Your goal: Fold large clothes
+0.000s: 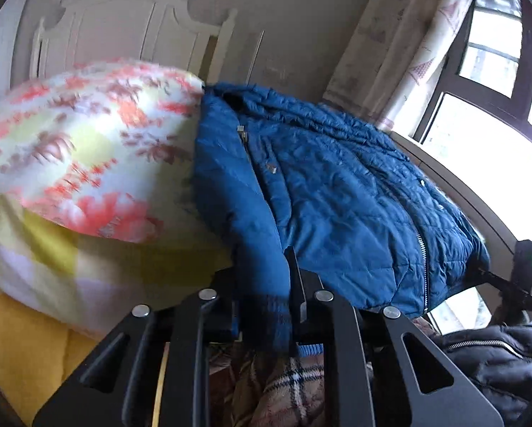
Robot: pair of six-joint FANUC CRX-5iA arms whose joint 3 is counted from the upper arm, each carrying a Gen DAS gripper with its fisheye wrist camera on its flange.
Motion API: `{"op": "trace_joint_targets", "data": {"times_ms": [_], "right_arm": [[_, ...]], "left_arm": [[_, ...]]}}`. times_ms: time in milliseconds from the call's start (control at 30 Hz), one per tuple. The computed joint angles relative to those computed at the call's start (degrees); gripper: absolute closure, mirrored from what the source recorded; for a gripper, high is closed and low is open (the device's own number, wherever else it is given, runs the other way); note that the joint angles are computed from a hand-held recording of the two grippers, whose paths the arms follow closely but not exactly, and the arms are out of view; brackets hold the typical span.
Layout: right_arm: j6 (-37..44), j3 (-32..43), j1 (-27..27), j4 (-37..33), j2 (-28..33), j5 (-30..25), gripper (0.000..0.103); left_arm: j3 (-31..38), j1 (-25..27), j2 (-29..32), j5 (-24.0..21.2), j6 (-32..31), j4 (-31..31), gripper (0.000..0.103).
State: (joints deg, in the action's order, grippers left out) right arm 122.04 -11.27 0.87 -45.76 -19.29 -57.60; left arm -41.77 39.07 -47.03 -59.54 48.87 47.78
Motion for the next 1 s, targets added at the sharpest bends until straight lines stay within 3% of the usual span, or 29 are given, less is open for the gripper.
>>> {"op": "trace_joint_targets", "data": {"times_ms": [67, 133, 200, 267, 333, 400, 500, 567, 633, 733, 800, 867, 933, 1000], "right_arm": [[0.8, -1.0, 0.2, 0.8, -2.9, 0.1, 0.092], [2.7, -1.5, -2.5, -0.3, -6.2, -3.4, 0.092], [7.3, -1.4, -8.3, -4.9, -8.9, -10.5, 0.092], [9.5, -0.7, -14.7, -10.2, -10.4, -16.8, 0.092], [11.2, 0.6, -20.7, -17.2, -10.8, -20.8, 0.092], [11.6, 4.0, -22.2, -21.8, -10.0, -20.3, 0.092], [7.5, 12.0, -13.3, -16.1, -5.4, -12.5, 0.092], [1.9, 19.7, -6.3, -10.4, 1.5, -7.3, 0.092], [-6.9, 27.6, 0.2, -3.1, 9.6, -3.2, 0.091], [-18.8, 39.0, 7.2, 9.1, 21.9, -1.6, 0.09], [-27.6, 46.4, 8.9, 12.8, 30.0, -4.5, 0.088], [-33.4, 50.7, 9.9, 15.6, 35.7, -6.9, 0.078], [-37.0, 52.6, 10.3, 16.5, 40.0, -8.7, 0.073], [-33.5, 50.8, 7.5, 9.1, 39.4, -7.1, 0.067]], "left_arm": [[0.2, 6.5, -2.6, -7.9, -4.0, 2.4, 0.087], [-0.5, 16.5, -5.9, -18.9, -9.7, 6.7, 0.087], [-1.6, 26.5, -7.7, -29.3, -13.1, 12.1, 0.087], [-3.6, 30.5, -6.0, -35.2, -14.5, 20.3, 0.086], [-5.0, 26.5, -4.2, -30.9, -9.4, 29.0, 0.086], [-2.0, 16.5, -0.6, -21.4, -7.4, 31.5, 0.086], [10.3, 1.5, 10.8, -6.6, -3.7, 26.2, 0.085], [18.3, -7.2, 19.8, 3.4, 2.3, 21.4, 0.085], [28.8, -12.6, 29.8, 9.7, 14.1, 10.4, 0.084], [44.4, -16.3, 43.2, 8.9, 32.4, -7.3, 0.082], [51.1, -17.6, 49.8, 5.7, 38.6, -13.8, 0.081], [54.7, -18.0, 54.3, 1.9, 42.7, -18.2, 0.08], [52.9, -17.3, 55.3, 2.7, 42.0, -14.9, 0.08], [51.5, -16.0, 55.2, 1.9, 38.9, -9.5, 0.074]]}}
